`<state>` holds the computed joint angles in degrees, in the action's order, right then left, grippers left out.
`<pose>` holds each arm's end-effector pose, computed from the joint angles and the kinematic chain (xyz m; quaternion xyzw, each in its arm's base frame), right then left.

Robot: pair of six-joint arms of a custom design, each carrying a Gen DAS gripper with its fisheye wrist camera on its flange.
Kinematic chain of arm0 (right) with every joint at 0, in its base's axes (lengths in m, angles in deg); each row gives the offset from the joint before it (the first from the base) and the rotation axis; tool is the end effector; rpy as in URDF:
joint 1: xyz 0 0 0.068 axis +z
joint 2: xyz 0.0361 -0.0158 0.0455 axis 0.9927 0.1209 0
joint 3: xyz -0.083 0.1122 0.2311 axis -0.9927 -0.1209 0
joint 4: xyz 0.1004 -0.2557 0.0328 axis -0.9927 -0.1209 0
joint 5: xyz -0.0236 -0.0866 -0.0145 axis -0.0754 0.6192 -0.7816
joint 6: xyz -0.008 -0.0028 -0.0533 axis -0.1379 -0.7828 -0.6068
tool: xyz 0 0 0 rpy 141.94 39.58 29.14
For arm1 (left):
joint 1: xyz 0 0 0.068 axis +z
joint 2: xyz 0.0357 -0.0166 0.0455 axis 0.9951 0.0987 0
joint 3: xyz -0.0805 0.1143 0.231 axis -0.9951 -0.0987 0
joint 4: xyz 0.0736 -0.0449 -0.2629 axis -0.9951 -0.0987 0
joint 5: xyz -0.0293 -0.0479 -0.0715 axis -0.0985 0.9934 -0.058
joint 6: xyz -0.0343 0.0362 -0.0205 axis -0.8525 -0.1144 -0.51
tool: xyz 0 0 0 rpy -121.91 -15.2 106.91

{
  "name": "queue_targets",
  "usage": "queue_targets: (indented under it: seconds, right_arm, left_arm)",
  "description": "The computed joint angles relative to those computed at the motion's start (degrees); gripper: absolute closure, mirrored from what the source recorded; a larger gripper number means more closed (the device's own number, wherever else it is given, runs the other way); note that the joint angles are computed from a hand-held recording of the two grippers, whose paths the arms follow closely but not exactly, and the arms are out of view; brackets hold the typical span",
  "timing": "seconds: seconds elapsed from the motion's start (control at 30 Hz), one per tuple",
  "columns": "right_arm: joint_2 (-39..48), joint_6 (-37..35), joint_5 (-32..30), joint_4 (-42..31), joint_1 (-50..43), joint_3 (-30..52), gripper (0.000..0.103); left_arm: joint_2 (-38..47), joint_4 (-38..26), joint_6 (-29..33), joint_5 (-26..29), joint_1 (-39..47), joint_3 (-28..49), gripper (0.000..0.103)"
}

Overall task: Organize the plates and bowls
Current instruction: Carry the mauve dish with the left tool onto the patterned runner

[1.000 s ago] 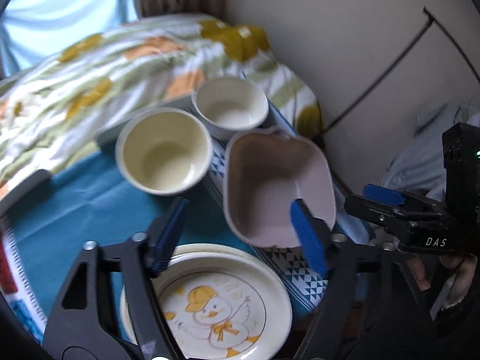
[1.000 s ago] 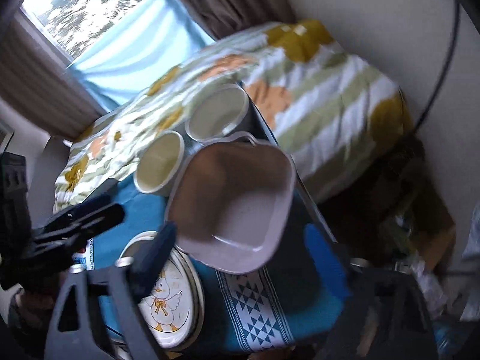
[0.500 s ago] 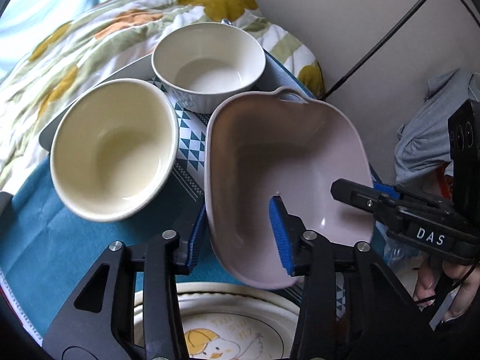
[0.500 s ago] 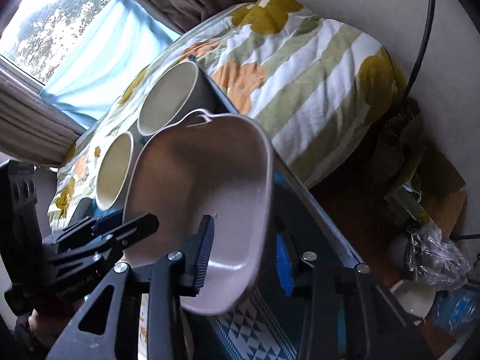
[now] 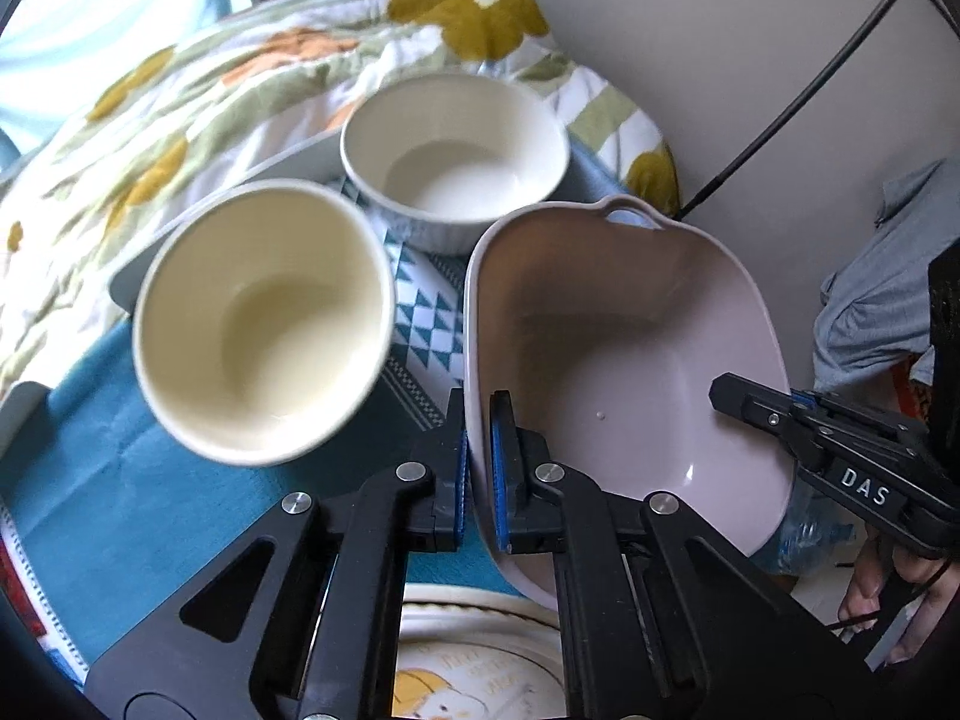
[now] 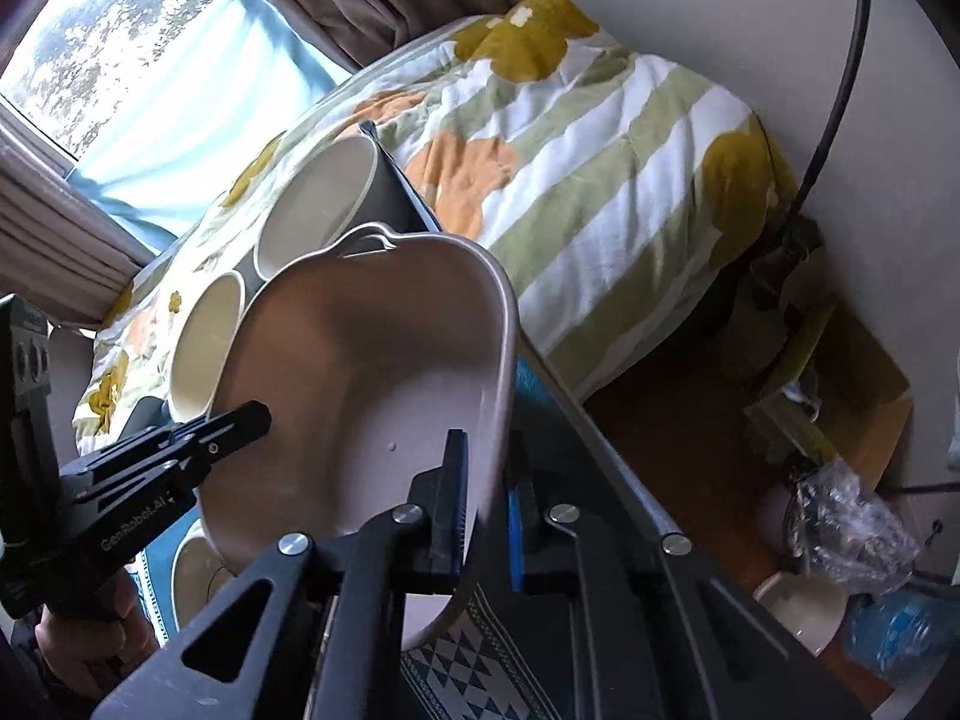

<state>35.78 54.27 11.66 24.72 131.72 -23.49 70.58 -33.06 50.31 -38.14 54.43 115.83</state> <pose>0.1775 0.1789 0.0584 0.4578 0.8509 0.0829 0.2441 0.3832 -0.2352 0.0536 0.4983 0.8373 -0.1831 0.1308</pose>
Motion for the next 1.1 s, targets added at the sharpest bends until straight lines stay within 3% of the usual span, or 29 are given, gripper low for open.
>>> queue_targets:
  seconds: [0.27,0.4,0.53,0.8,1.0,1.1]
  right_arm:
    - [-12.25,-2.98,3.53,-14.55,4.39,2.76,0.093]
    - [-15.26,-9.19,4.85,-19.56,5.65,7.42,0.093]
    - [-14.0,-18.14,4.21,-18.49,6.02,13.52,0.093]
    - [3.14,-31.34,-1.53,-12.34,6.98,32.75,0.093]
    - [22.49,-34.09,-7.37,-11.51,7.42,52.19,0.093]
    - [36.05,-33.04,-9.78,-15.17,7.79,67.44,0.093]
  left_arm:
    - [-16.6,3.94,-3.7,1.44,2.05,-13.44,0.098]
    - [-26.7,4.89,-6.38,3.09,6.72,-20.77,0.098]
    - [-35.33,4.23,-7.65,3.44,13.53,-26.3,0.098]
    - [-39.07,-1.46,-2.06,5.39,32.89,-26.4,0.098]
    - [-27.38,-5.0,7.38,6.17,46.16,-18.22,0.098]
    - [-18.28,-7.04,11.56,5.92,50.24,-11.28,0.098]
